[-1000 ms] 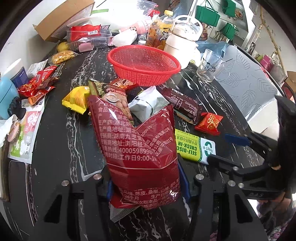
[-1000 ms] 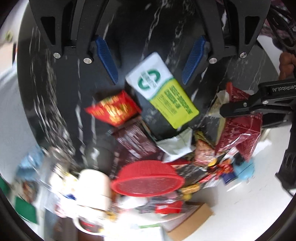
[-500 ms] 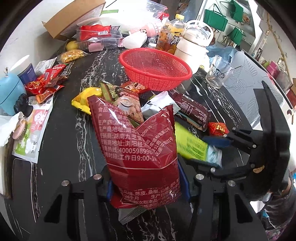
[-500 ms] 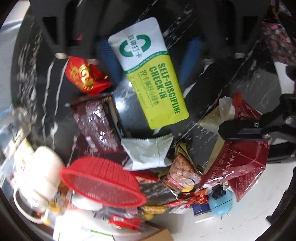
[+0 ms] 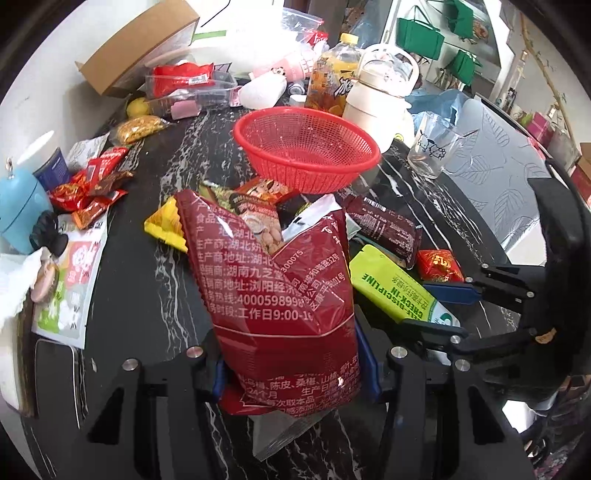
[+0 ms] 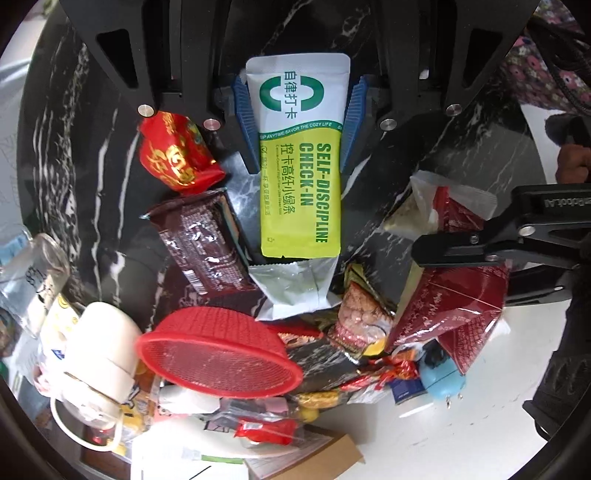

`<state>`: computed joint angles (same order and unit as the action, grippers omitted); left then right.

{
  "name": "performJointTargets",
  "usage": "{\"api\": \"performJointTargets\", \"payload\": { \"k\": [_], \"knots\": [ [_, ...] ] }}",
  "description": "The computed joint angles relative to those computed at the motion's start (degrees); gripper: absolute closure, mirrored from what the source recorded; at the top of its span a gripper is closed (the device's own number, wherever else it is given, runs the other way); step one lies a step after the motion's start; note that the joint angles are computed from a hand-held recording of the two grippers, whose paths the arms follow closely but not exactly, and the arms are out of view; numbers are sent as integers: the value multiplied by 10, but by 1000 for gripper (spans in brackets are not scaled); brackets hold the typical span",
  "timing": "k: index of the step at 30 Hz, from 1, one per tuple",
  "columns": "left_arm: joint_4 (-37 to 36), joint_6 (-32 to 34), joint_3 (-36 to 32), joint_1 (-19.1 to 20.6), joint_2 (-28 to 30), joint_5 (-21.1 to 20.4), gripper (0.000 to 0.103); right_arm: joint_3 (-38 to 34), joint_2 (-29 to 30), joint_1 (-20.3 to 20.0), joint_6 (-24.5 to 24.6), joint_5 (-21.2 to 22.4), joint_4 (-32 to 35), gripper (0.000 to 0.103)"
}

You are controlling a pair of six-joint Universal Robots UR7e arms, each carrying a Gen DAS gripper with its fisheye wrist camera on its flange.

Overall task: Organize snacks
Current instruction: 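Carry the red bag and green bar to the red basket and release both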

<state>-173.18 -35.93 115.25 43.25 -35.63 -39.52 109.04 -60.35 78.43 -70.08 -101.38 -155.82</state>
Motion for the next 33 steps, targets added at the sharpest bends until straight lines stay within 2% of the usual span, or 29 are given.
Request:
{"api": "performJointTargets", "payload": {
  "k": [13,20,33],
  "knots": [
    [-66,74,-11,-7,5,5,50,14,-47,6,28,40,1,61],
    [-113,143,-30,-12,8,18,50,10,-59,17,28,59,-11,61],
    [-201,283,-88,-8,21,9,50,-27,-52,35,49,107,-39,61]
  ]
}}
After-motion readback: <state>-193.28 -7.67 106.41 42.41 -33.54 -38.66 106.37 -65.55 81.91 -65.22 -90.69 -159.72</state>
